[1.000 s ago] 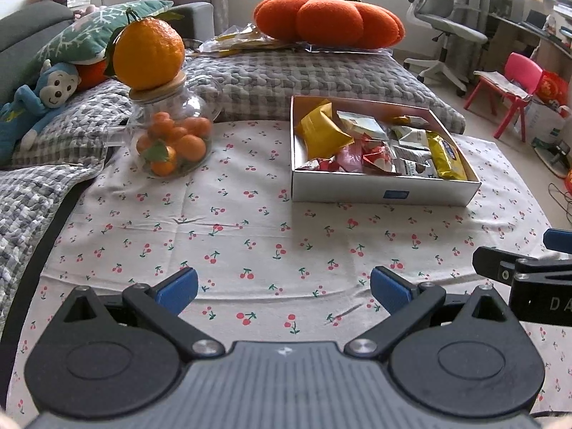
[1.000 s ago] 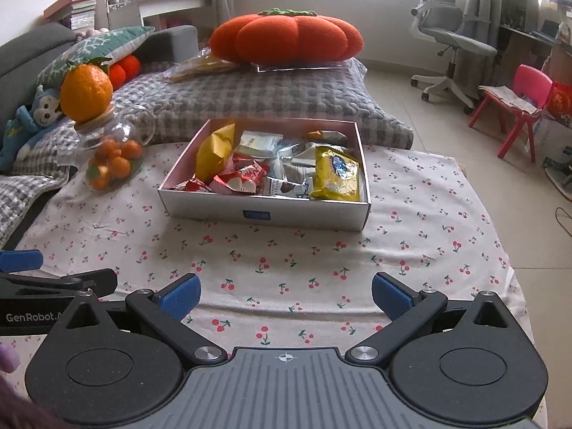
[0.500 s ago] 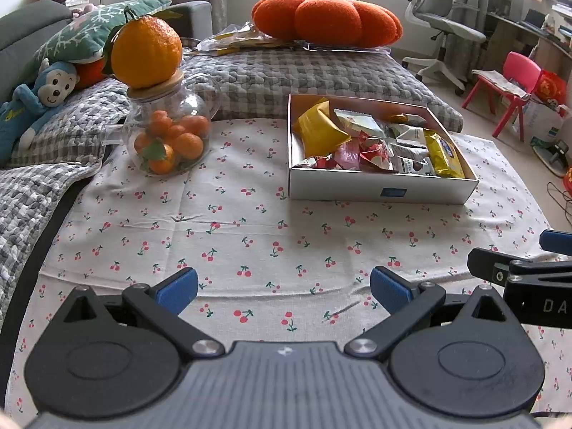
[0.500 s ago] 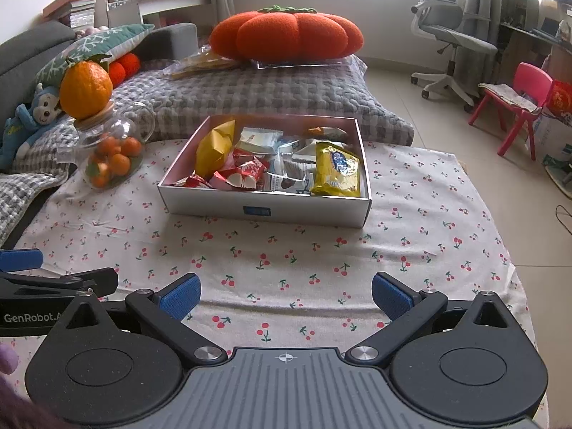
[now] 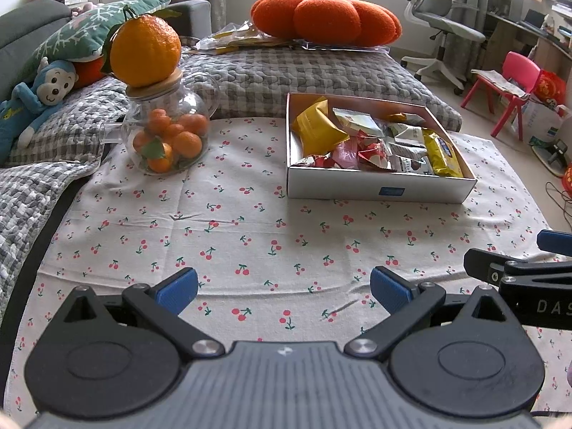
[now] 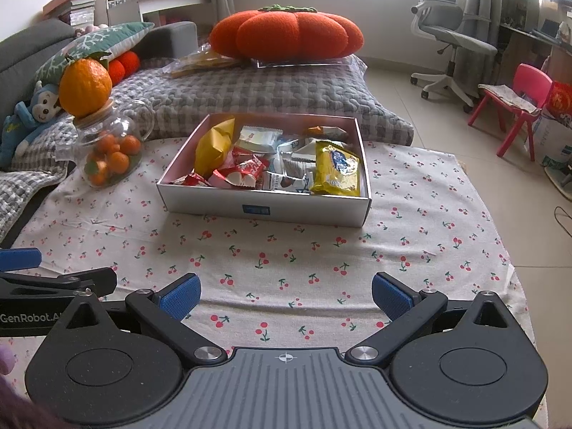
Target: Organize snacks
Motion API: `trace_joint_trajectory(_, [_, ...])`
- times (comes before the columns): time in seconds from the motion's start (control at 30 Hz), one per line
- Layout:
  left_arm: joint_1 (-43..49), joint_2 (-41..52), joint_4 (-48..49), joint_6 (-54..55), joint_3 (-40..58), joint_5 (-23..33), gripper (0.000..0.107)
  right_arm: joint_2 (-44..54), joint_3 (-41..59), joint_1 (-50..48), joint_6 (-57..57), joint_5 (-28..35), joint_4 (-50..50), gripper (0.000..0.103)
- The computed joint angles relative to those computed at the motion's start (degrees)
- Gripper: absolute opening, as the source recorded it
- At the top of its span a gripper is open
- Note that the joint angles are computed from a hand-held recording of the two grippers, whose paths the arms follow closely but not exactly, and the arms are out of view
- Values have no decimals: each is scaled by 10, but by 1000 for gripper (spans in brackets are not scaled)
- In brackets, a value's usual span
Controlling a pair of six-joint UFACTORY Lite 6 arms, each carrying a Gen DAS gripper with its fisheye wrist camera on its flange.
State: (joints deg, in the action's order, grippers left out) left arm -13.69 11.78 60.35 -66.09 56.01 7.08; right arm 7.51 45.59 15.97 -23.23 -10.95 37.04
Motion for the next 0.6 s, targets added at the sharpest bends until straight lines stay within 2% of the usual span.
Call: trace_joint_trajectory(0.6, [-2, 0, 7, -8, -1, 0, 103, 2, -1, 1, -2, -4, 2, 103])
